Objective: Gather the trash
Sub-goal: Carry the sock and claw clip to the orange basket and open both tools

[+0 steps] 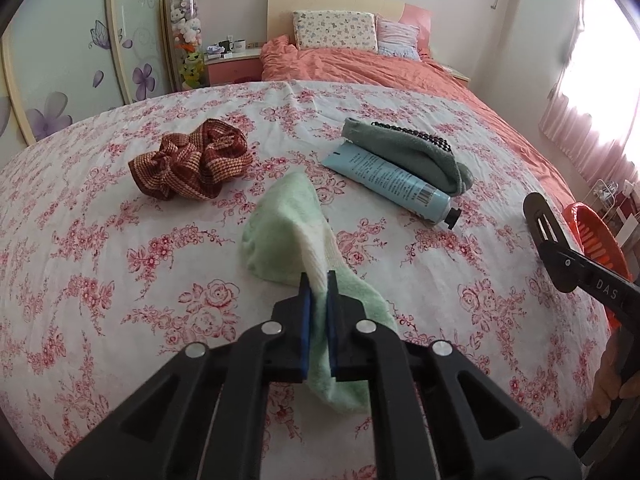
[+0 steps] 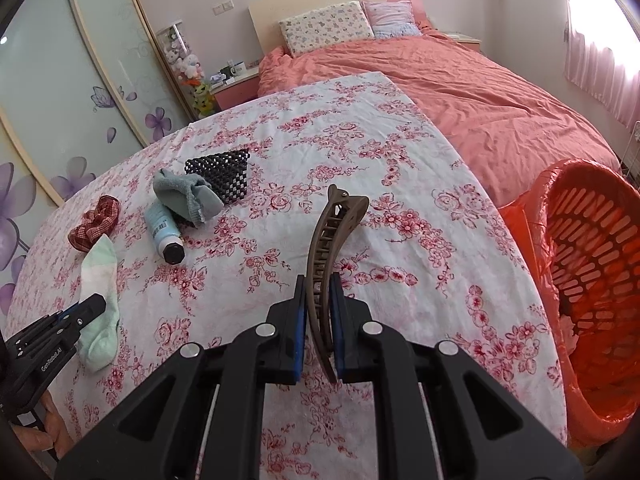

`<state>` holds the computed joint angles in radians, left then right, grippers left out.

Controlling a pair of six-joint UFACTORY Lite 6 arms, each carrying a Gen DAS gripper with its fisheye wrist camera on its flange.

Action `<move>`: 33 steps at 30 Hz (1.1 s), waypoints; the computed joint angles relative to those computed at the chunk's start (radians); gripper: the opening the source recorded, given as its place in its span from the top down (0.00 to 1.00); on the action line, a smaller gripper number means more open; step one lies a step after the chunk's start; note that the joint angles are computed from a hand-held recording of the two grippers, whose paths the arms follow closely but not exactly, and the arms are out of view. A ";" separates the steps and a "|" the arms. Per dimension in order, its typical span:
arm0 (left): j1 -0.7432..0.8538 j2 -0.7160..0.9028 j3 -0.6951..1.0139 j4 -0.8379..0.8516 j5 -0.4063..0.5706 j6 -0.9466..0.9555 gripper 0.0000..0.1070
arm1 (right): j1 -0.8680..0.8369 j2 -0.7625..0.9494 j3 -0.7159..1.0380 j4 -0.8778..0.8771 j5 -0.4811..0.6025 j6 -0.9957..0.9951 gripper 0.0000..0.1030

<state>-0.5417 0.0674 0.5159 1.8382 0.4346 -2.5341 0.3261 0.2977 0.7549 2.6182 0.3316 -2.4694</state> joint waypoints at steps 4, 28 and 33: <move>-0.043 -0.058 -0.007 -0.129 0.041 0.124 0.93 | -0.006 -0.100 -0.073 -0.003 0.010 -0.020 0.89; -0.451 0.053 0.424 -0.470 0.210 0.497 0.93 | -0.449 -0.569 -0.321 -0.709 0.142 0.483 0.89; -0.482 0.218 0.634 -0.474 0.152 0.546 0.93 | -0.616 -0.554 -0.310 -0.795 0.225 0.493 0.89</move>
<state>-1.0240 0.2858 1.1501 1.3643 0.5870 -1.9877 -0.2899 -0.2559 0.4447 1.8231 0.5564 -1.9763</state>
